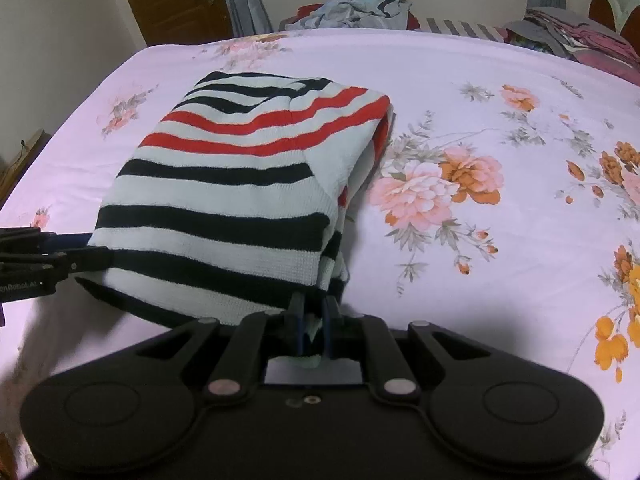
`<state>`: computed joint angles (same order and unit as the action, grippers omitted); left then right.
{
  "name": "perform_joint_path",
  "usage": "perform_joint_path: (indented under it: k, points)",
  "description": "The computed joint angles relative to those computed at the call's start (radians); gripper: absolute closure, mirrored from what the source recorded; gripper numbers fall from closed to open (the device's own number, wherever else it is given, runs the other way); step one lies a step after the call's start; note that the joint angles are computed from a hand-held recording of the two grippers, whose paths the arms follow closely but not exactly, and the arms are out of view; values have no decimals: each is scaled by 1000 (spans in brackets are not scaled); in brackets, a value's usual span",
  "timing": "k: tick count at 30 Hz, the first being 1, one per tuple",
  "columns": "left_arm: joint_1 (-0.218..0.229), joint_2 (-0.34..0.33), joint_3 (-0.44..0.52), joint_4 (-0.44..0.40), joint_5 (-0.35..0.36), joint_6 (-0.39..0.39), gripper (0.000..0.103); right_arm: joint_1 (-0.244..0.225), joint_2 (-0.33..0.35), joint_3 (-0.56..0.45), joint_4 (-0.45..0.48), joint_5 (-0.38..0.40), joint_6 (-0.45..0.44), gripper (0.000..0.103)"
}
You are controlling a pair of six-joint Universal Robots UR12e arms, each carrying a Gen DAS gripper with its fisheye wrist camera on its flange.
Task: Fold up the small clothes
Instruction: 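Press the folded sweater flat with the left tool while the right tool smooths its side, then open both tools and lift them away from the folded sweater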
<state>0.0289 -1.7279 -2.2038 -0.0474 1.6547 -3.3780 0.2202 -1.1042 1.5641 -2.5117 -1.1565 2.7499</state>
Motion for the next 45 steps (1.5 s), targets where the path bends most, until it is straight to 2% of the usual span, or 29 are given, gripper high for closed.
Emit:
perform_joint_path:
  k: [10, 14, 15, 16, 17, 18, 19, 20, 21, 22, 24, 26, 32, 39, 45]
  points:
    - [-24, -8, 18, -29, 58, -18, 65, 1, 1, 3, -9, 3, 1, 93]
    - [-32, -2, 26, -50, 79, -31, 65, 1, -1, 1, -14, -5, 7, 89]
    - [-35, 1, 26, -50, 85, -38, 65, 0, -2, 3, -20, -6, 14, 84]
    - [-37, 3, 25, -48, 92, -48, 65, -2, -5, 7, -27, -4, 26, 83]
    - [-41, 5, 25, -49, 100, -64, 60, -6, -9, 12, -37, 1, 40, 82]
    - [-44, 6, 23, -47, 107, -78, 48, -8, -13, 18, -49, -3, 49, 71]
    - [-53, 6, 22, -41, 133, -97, 11, -8, -17, 25, -70, -21, 59, 60]
    - [-74, 1, 23, -29, 198, -125, 0, -6, -23, 35, -100, -50, 74, 23]
    - [-95, -4, 20, -5, 262, -139, 0, -7, -31, 50, -137, -68, 86, 0]
    - [-106, -1, 19, -10, 285, -147, 0, -13, -37, 62, -157, -59, 91, 1]
    - [-113, 14, 16, -38, 271, -168, 0, -27, -55, 77, -150, -39, 96, 0]
    - [-131, 26, 8, -30, 284, -180, 0, -36, -76, 104, -182, -36, 94, 0]
    - [-206, 72, -3, -43, 351, -221, 0, -63, -150, 184, -252, -5, 92, 0]
    - [-324, 126, -8, -69, 455, -267, 0, -94, -256, 282, -282, 13, 59, 0]
    - [-433, 180, -18, -113, 561, -331, 0, -144, -370, 384, -306, 60, 37, 0]
